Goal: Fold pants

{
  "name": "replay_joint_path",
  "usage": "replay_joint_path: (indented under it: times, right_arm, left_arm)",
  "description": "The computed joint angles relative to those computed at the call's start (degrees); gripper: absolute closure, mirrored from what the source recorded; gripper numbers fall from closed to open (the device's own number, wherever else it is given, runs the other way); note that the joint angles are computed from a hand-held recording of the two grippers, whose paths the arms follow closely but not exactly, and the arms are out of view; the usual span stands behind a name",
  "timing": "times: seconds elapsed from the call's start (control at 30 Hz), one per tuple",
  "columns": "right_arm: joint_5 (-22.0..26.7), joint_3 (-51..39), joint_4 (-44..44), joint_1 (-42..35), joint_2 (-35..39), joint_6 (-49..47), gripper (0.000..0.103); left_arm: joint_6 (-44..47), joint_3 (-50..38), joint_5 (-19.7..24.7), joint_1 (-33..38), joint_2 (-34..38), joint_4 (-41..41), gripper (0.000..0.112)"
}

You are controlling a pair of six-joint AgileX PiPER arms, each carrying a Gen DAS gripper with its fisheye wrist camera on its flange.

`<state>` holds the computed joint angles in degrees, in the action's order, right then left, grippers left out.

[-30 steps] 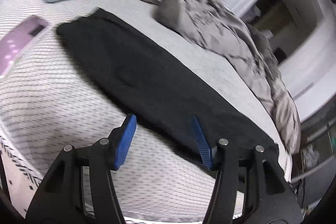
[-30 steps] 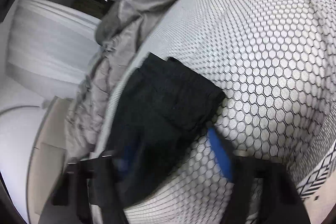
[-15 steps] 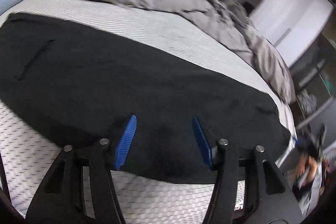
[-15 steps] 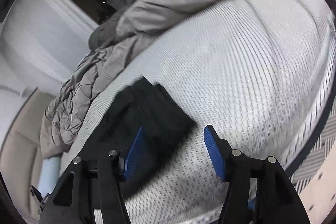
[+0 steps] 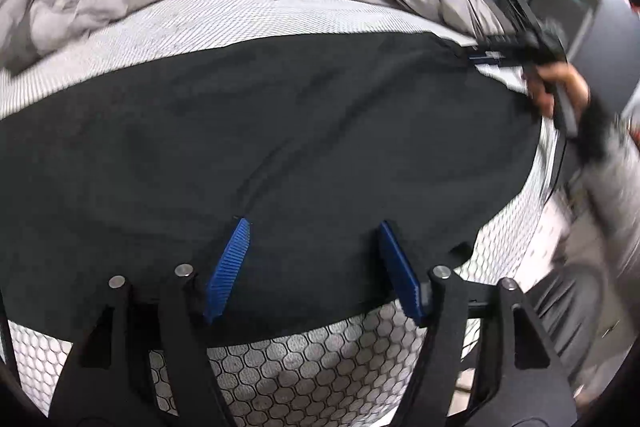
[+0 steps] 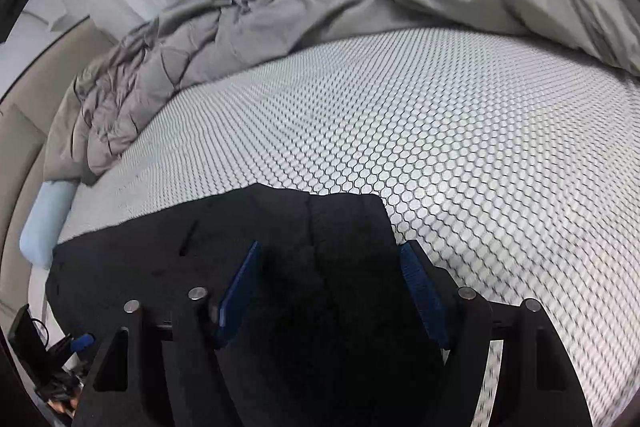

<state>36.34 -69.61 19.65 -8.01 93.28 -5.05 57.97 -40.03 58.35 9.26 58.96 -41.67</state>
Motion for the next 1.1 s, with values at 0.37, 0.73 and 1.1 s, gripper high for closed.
replay_joint_path:
  times: [0.37, 0.73, 1.1]
  right_arm:
    - [-2.7, -1.0, -22.6, 8.7, -1.6, 15.9, 0.075]
    - [-5.5, 12.6, -50.4, 19.8, -15.9, 51.8, 0.015]
    - [-3.7, 10.5, -58.0, 49.4, -1.0, 60.0, 0.001]
  left_arm:
    - [5.6, -2.1, 5.0, 6.2, 4.6, -1.8, 0.040]
    - [5.6, -5.7, 8.9, 11.2, 4.7, -5.6, 0.040]
    - [3.3, -5.6, 2.2, 3.7, 9.0, -1.7, 0.040]
